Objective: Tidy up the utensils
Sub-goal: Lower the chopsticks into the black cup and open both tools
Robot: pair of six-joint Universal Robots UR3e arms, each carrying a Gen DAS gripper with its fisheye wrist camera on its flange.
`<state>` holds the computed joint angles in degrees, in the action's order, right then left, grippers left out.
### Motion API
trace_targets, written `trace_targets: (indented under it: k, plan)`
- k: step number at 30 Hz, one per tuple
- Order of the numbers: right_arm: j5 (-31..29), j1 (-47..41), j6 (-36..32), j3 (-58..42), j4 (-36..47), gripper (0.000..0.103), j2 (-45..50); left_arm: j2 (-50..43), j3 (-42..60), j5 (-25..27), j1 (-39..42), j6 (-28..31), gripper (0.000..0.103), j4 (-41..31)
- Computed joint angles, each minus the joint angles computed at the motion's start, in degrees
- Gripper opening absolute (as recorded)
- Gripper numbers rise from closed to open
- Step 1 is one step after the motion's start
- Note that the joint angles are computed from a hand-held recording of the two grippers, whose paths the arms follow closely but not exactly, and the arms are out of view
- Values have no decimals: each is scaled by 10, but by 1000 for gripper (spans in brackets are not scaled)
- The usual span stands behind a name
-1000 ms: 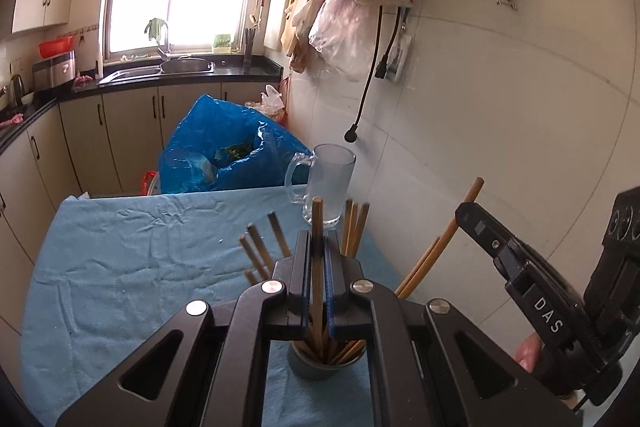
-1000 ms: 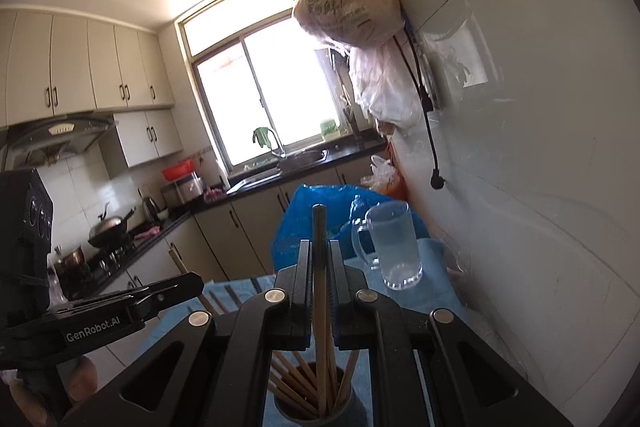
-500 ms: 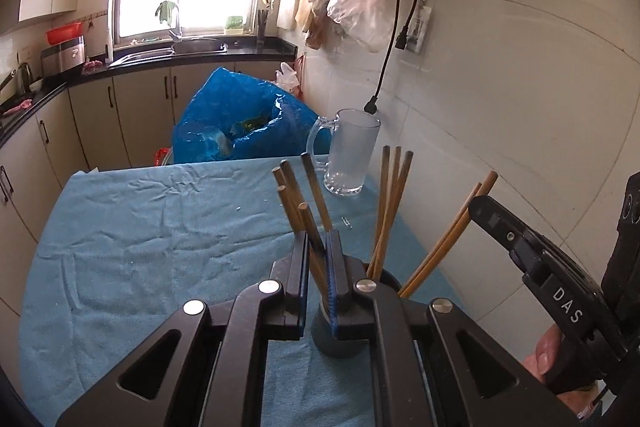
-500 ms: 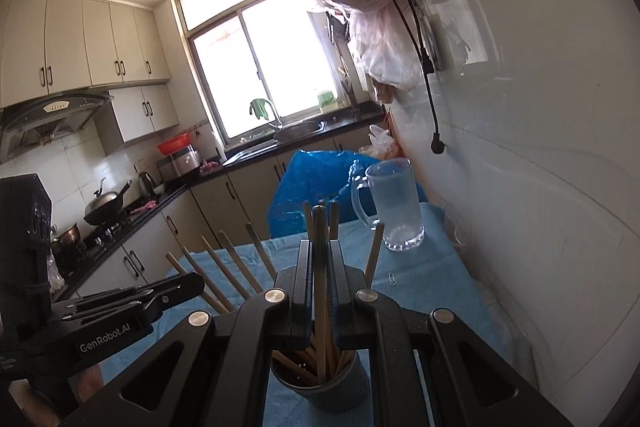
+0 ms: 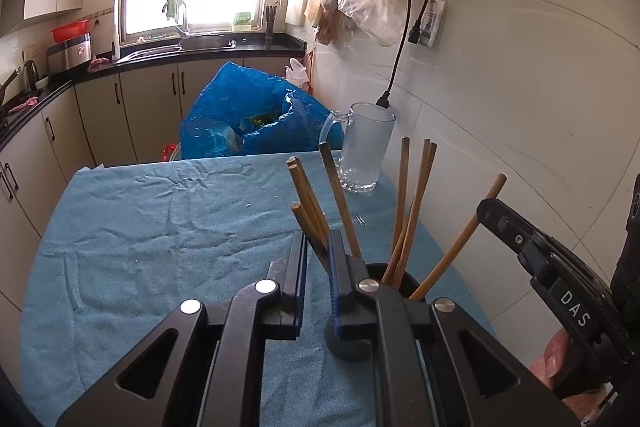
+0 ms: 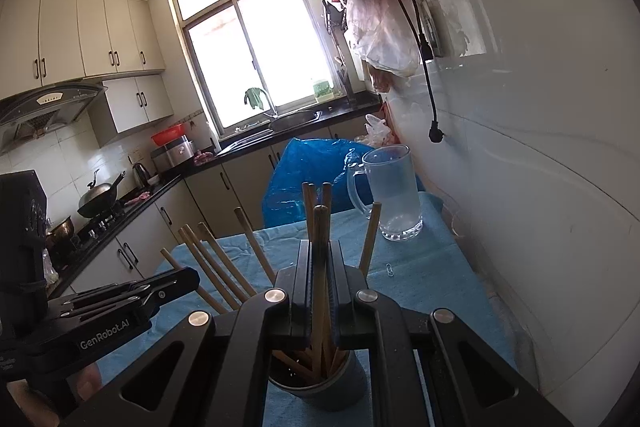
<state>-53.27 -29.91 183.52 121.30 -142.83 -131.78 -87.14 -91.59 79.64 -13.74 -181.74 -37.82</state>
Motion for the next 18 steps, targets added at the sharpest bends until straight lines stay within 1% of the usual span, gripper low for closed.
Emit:
trace_targets:
  k: [3,6,10,12,14,17,18]
  plan:
    - [-2,5,-4,0,-2,8,-7,-1,0,12,-6,1,11,4]
    - [-14,15,0,-11,-6,8,-5,-5,4,14,-6,-1,15,2]
    - [1,0,-1,-23,14,8,-16,-17,19,25,-5,0,18,-7]
    - [23,-23,-10,-26,39,8,-33,-22,25,30,-3,-2,23,-11]
    - [31,-33,-14,-27,52,8,-43,-24,27,34,-1,-3,30,-11]
    - [38,-43,-21,-29,73,8,-53,-26,28,46,-1,-2,37,-9]
    - [48,-54,-26,-30,87,8,-61,-26,28,46,0,-3,38,-11]
